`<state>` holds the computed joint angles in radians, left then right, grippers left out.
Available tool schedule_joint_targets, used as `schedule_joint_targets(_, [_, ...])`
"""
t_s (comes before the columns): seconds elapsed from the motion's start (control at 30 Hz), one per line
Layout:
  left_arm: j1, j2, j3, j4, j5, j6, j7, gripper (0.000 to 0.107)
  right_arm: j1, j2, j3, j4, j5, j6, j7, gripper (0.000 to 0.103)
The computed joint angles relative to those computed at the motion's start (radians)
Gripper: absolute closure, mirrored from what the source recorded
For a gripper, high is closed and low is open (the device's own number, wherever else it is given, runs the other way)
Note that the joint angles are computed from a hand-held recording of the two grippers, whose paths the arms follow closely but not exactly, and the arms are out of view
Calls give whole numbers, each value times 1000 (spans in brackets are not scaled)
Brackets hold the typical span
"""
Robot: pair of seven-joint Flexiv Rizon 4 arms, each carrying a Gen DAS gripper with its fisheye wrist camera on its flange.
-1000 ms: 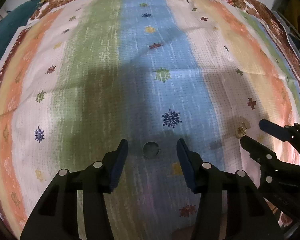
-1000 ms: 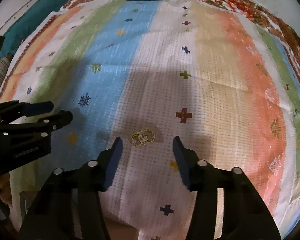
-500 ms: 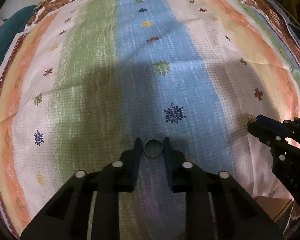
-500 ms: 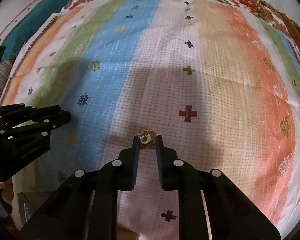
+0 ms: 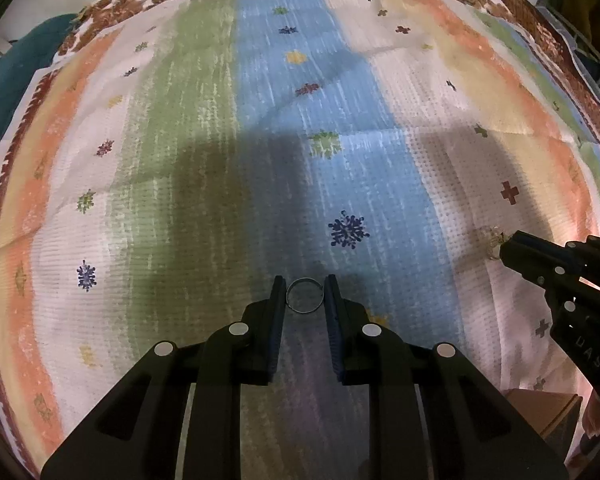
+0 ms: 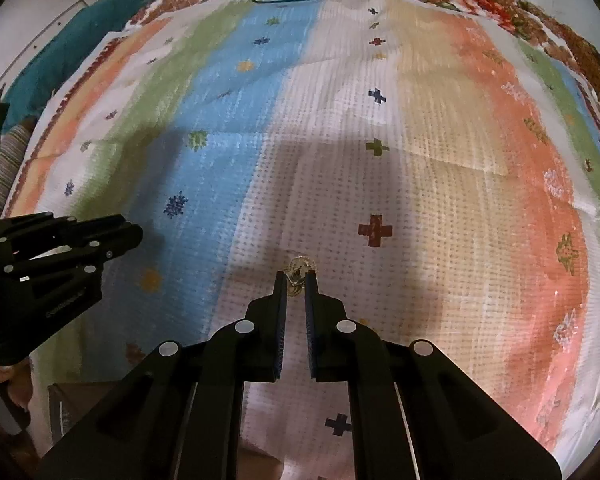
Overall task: Organize jewelry
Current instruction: 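Close left tool on the silver ring while right tool grasps the gold charm, then lift the ring and charm and carry them over the silver tin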
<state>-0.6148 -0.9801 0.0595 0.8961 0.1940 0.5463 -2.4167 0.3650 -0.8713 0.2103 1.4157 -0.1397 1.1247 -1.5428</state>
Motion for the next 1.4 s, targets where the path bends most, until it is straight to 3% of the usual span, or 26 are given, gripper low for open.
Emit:
schedule_joint_targets(0.8, [-39,76,10,48,52,25,-53,88,-18,102,14,128,13,96,10,93])
schedule_joint_targets(1.4, [-88,161,13,102,121,100,-110,88,28,235,-66,330,-105,316,107,93])
